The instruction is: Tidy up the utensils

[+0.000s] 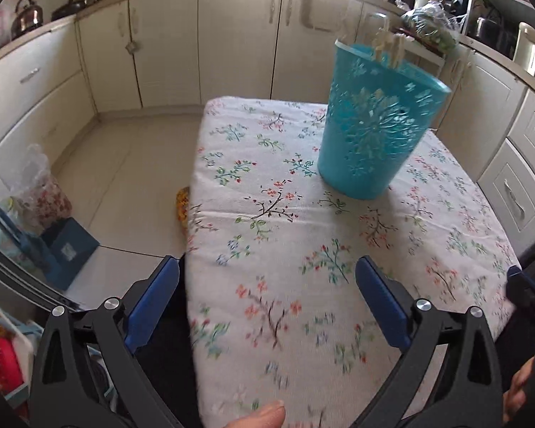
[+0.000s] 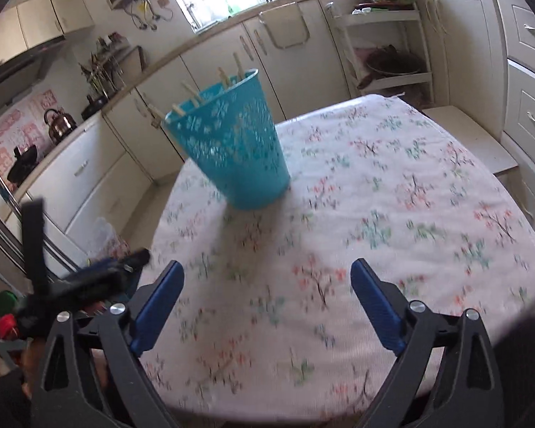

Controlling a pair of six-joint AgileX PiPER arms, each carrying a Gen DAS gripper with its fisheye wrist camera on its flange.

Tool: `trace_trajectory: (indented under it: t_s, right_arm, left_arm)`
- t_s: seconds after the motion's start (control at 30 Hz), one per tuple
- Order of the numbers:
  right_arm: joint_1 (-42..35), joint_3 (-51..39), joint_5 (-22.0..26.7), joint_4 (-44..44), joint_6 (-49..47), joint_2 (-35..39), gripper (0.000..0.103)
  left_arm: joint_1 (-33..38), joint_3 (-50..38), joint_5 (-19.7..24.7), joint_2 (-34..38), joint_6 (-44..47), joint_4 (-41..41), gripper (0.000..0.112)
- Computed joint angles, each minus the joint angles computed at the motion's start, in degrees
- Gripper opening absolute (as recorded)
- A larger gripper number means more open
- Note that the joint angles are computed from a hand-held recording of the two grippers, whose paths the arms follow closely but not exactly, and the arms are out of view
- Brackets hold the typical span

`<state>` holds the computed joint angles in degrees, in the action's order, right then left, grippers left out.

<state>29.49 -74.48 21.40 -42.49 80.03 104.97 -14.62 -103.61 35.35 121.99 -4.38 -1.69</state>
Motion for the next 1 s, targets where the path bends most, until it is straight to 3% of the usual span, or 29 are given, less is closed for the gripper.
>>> trace_trajectory:
  t_s: [0.13, 0.2, 0.33, 0.47, 0.53, 0.67, 0.87, 1.0]
  right_arm:
    - [4.07, -1.29, 7.82, -2.12, 1.58, -1.71, 0.094]
    - [6.17, -1.87, 11.25, -5.07, 3.66, -3.24, 0.095]
    - [10.67, -2.29, 16.47, -10.49, 7.12, -6.51, 0.095]
    - [14.92, -4.31, 20.66, -8.67, 3.48, -8.99, 0.095]
    - [17.28, -4.57, 22.75, -8.68, 3.59, -9.81, 0.095]
    - [23.54, -2.83, 26.84, -12.08, 10.74, -10.57, 0.095]
    - [30.58, 0.70, 32.52, -17.92, 21.52, -10.55, 0.095]
    - [30.92, 2.31, 33.42, -18.33, 23.97, -11.90, 0.095]
  left_arm:
    - [-0.46, 11.76, -4.95, -10.08, -5.31, 6.93, 0.095]
    - [-0.98, 14.31, -4.95, -13.61, -9.01, 11.20, 0.095]
    - [1.01, 15.98, -1.80, -19.55, -2.84, 3.35, 0.095]
    - [2.43, 17.54, 1.72, -24.56, 2.40, -2.68, 0.095]
    - [1.75, 19.07, 3.33, -27.61, 0.85, -0.41, 0.095]
    - [-0.97, 27.20, 0.53, -35.99, -5.27, 7.08, 0.095]
    - [-3.31, 32.17, 3.59, -43.16, -1.37, 5.32, 0.095]
    - [-5.57, 34.25, 3.99, -46.12, -6.10, 10.47, 0.095]
